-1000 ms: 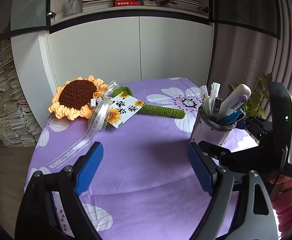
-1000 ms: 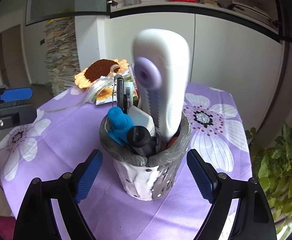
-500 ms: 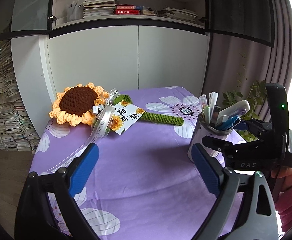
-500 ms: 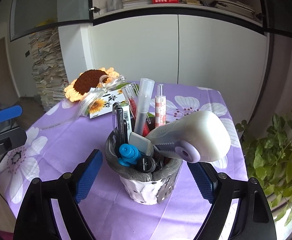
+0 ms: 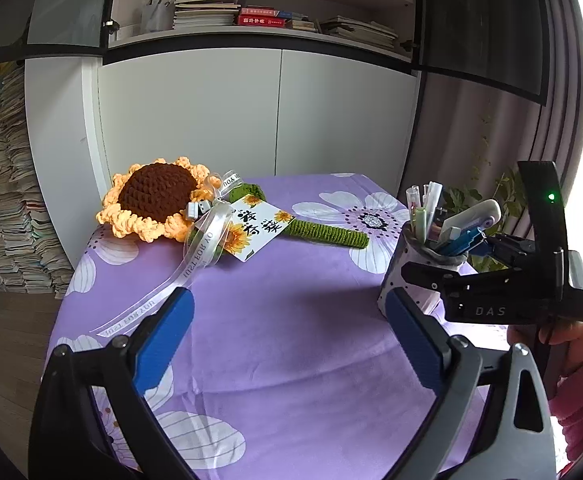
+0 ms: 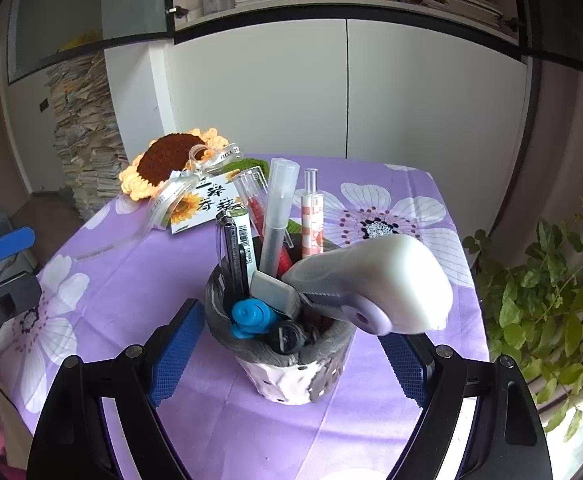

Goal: Organize stationery
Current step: 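Lower the cup onto the tablecloth and open the right gripper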

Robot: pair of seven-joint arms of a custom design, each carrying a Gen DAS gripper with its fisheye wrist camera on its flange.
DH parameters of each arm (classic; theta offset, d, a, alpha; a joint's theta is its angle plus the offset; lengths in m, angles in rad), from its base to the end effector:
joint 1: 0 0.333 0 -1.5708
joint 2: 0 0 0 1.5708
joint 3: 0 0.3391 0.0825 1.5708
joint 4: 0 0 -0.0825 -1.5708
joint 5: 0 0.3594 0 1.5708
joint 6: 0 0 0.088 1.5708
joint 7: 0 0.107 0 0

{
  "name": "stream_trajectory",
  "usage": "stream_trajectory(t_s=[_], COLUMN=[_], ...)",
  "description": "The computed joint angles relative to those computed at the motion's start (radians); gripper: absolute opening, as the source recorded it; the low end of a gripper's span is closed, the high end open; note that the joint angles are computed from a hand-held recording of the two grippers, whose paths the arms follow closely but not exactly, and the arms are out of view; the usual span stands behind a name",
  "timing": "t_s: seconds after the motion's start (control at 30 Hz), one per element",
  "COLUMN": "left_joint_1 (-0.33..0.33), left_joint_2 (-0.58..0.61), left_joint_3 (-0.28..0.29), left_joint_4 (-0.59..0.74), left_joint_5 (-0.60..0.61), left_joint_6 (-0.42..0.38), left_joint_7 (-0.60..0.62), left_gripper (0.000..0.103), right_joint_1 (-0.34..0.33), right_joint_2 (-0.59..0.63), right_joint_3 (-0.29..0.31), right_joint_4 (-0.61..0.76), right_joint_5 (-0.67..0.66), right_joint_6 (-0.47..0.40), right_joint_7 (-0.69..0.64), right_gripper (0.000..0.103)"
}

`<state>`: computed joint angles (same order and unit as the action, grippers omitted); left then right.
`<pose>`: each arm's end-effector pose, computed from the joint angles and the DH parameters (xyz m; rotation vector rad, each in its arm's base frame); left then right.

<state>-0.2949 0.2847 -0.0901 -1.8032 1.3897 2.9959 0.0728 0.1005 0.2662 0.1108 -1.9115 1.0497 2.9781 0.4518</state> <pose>0.5664 -0.2989 0.4843 -1.4865 1.7742 -1.0482 0.6287 0.0670 0.4604 -1.8832 1.3372 -0.5722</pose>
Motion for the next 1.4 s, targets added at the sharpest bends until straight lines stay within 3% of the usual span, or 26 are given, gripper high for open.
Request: stream_trajectory(t_s=[0.1, 0.13, 0.2, 0.4, 0.5, 0.63, 0.8, 1.07, 1.2, 1.27, 1.4], left_joint_1=[0.009, 0.012, 0.02, 0.05, 0.054, 0.074, 0.088, 0.095, 0.087, 0.084, 0.079], left_joint_2=[-0.003, -0.005, -0.008, -0.013, -0.025, -0.036, -0.047, -0.043, -0.045, -0.048, -0.059], left_joint_3=[0.008, 0.01, 0.015, 0.021, 0.027, 0.017, 0.01, -0.005, -0.007, -0.008, -0.011], left_joint_4=[-0.009, -0.012, -0.017, -0.033, -0.044, -0.06, -0.068, -0.063, -0.061, -0.062, -0.068], left_joint_5=[0.02, 0.025, 0.037, 0.048, 0.089, 0.101, 0.111, 0.113, 0.113, 0.118, 0.13], left_joint_6=[0.02, 0.024, 0.034, 0.068, 0.056, 0.032, 0.017, 0.012, 0.008, 0.006, -0.009], left_joint_7=[-0.028, -0.036, -0.061, -0.117, -0.162, -0.18, -0.191, -0.17, -0.156, -0.153, -0.154], left_gripper=[0.096, 0.096, 0.096, 0.096, 0.096, 0.097, 0.097, 0.097, 0.098, 0.098, 0.098], right_joint_1=[0.063, 0.087, 0.104, 0.071, 0.093, 0.147, 0.16, 0.118, 0.116, 0.106, 0.124], right_joint_2=[0.031, 0.039, 0.046, 0.038, 0.047, 0.081, 0.123, 0.124, 0.111, 0.102, 0.094], right_joint_3=[-0.057, -0.083, -0.104, -0.019, -0.032, -0.063, -0.064, -0.019, -0.015, 0.003, -0.018], right_joint_4=[0.013, 0.014, 0.02, 0.008, 0.04, 0.079, 0.126, 0.124, 0.112, 0.094, 0.074], right_joint_5=[-0.15, -0.211, -0.286, -0.318, -0.375, -0.455, -0.477, -0.444, -0.437, -0.423, -0.426], right_joint_6=[0.034, 0.047, 0.047, 0.106, 0.038, 0.029, 0.028, 0.035, 0.035, 0.062, 0.071], right_joint_7=[0.138, 0.197, 0.277, 0.227, 0.245, 0.312, 0.383, 0.367, 0.35, 0.314, 0.322], right_gripper=[0.086, 0.07, 0.07, 0.07, 0.07, 0.07, 0.07, 0.071, 0.084, 0.085, 0.085])
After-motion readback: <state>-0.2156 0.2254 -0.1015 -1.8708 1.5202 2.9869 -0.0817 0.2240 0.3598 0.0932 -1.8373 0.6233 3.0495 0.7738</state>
